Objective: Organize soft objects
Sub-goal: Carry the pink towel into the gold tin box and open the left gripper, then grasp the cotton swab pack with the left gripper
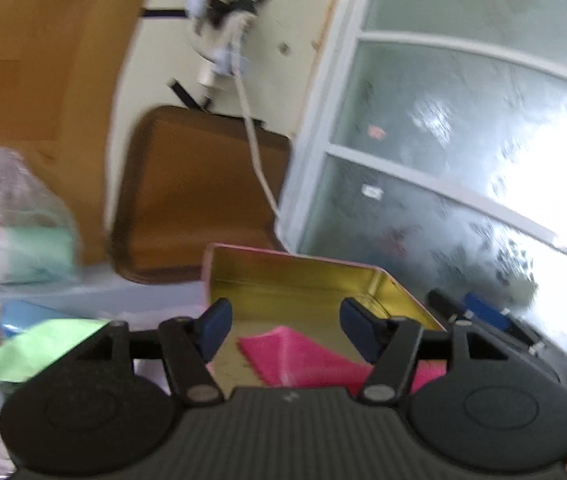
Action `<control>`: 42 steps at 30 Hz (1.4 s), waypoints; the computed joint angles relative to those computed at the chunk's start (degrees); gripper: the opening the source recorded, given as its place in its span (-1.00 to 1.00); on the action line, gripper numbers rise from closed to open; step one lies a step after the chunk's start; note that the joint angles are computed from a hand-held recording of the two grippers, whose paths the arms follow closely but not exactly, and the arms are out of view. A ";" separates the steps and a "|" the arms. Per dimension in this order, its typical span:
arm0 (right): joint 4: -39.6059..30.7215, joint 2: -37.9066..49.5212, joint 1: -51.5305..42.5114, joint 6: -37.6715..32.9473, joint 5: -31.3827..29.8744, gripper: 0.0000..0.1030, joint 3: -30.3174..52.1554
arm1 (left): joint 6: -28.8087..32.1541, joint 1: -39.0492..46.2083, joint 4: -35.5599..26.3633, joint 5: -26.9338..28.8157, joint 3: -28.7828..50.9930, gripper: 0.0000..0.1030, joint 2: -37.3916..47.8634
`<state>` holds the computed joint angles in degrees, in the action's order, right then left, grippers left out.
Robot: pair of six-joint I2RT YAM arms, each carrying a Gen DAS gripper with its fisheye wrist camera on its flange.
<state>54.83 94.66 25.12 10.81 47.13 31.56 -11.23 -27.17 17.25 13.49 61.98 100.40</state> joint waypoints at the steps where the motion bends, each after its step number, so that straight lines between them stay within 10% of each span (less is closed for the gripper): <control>1: 3.39 2.40 -0.30 -3.74 0.75 0.38 1.00 | -0.49 0.88 -0.11 0.34 -1.05 0.20 -1.11; 5: 5.93 9.06 -1.51 -12.58 0.39 0.46 5.52 | -2.48 3.72 0.04 0.27 -5.16 0.35 -5.05; 24: -10.64 14.70 -11.69 -6.36 -28.53 0.05 17.59 | -1.39 28.39 -4.67 -0.85 -27.91 0.49 -25.38; 32: 1.70 15.00 -1.53 -12.77 -13.24 0.55 18.19 | 0.69 35.22 -8.64 1.58 -27.10 0.50 -24.28; 37: -25.00 9.85 4.20 2.04 -46.64 0.69 26.17 | 1.57 36.77 -10.04 4.93 -25.80 0.50 -19.29; 42: -41.58 25.46 12.96 -3.25 -53.78 0.69 46.80 | 1.15 40.30 -11.94 13.32 -24.25 0.46 -16.18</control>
